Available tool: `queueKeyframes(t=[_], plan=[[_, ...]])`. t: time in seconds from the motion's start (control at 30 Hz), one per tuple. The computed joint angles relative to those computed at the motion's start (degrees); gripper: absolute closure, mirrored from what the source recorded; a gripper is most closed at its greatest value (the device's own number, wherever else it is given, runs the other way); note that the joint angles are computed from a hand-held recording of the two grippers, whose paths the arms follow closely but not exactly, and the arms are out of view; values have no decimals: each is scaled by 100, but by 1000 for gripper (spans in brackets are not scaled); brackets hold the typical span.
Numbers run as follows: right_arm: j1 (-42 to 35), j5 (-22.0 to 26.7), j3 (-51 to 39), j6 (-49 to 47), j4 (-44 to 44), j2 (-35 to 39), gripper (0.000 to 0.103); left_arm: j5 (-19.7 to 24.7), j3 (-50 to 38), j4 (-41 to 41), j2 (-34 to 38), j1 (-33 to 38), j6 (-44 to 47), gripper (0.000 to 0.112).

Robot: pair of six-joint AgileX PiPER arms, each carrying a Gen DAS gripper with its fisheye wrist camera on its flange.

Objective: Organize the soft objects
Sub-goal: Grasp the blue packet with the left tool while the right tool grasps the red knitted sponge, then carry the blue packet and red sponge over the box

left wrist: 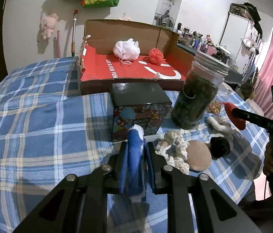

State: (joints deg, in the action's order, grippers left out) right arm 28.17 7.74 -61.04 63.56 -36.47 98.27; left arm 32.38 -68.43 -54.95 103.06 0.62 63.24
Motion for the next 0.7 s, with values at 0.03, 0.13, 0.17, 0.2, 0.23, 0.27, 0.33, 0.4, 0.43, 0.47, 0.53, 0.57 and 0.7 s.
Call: queueKeyframes(t=[0.03, 0.13, 0.17, 0.2, 0.23, 0.27, 0.33, 0.4, 0.43, 0.47, 0.53, 0.57, 0.7], plan=[[-6, -29, 35, 99, -84, -35, 67, -5, 5, -13, -11, 2, 10, 93], [-30, -109, 115, 389, -346, -138, 67, -30, 21, -34, -47, -4, 32, 93], [-25, -96, 123, 434, -403, -167, 67, -34, 33, -65, -59, -2, 57, 93], [-16, -78, 133, 563, -543, -184, 67, -32, 36, -70, -64, -2, 61, 93], [-6, -61, 138, 760, -736, -184, 67, -45, 57, -72, -84, -5, 58, 93], [-8, -61, 150, 766, -731, -187, 67, -44, 60, -83, -86, -2, 64, 93], [-28, -85, 191, 703, -643, -200, 67, -44, 78, -83, -104, 9, 67, 93], [-69, -116, 277, 824, -737, -243, 67, -47, 104, -78, -140, 34, 58, 93], [-93, -132, 326, 838, -737, -279, 67, -54, 120, -63, -161, 57, 48, 93], [-124, -131, 363, 870, -752, -310, 67, -49, 111, -29, -167, 86, 18, 93], [-187, -120, 454, 965, -827, -380, 67, 3, 75, 51, -155, 170, -51, 93], [-233, -122, 500, 897, -746, -415, 67, 16, 47, 124, -143, 212, -122, 93], [-494, -149, 622, 173, 42, -503, 67, 15, -57, 312, -75, 348, -307, 93]])
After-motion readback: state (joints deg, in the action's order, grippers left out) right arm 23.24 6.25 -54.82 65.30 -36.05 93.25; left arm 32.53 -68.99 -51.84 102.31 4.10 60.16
